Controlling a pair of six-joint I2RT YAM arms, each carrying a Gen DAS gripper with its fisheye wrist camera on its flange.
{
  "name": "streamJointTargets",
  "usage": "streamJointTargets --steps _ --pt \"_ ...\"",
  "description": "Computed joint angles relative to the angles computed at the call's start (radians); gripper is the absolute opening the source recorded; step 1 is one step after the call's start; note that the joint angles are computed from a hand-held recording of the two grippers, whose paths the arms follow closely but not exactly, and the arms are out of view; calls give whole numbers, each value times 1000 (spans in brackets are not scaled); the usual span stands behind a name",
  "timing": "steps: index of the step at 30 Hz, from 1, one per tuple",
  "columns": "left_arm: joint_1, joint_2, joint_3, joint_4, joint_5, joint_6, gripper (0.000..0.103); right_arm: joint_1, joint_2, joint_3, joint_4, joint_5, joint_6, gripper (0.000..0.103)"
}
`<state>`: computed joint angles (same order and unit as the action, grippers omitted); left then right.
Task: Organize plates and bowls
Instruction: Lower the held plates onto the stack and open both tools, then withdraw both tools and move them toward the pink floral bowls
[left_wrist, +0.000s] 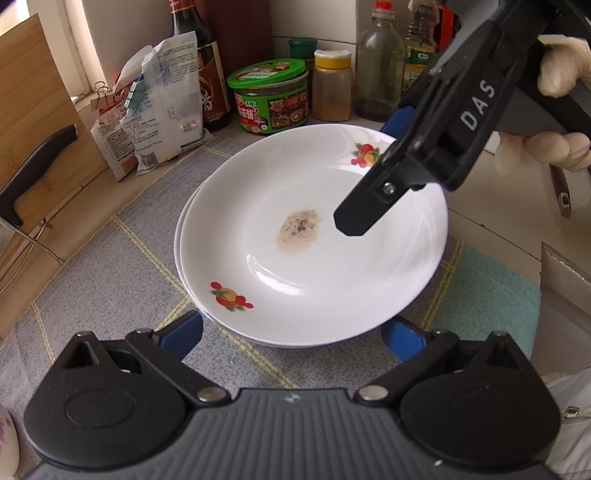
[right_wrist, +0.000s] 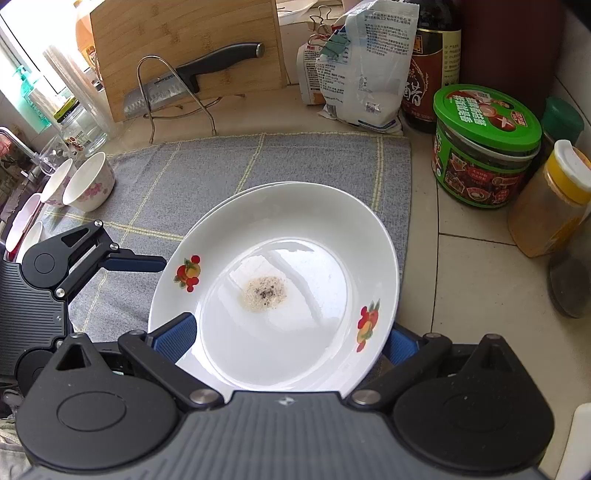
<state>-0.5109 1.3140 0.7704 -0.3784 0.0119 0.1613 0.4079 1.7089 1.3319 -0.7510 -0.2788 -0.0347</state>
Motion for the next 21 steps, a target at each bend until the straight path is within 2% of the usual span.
streamJointTargets --steps 12,21 --pt "-4 -27 -11 1 -12 -21 102 40 -13 -7 -32 108 -30 103" --pt "-18 -125 -78 37 -61 -74 102 78 -72 -69 26 183 -90 103"
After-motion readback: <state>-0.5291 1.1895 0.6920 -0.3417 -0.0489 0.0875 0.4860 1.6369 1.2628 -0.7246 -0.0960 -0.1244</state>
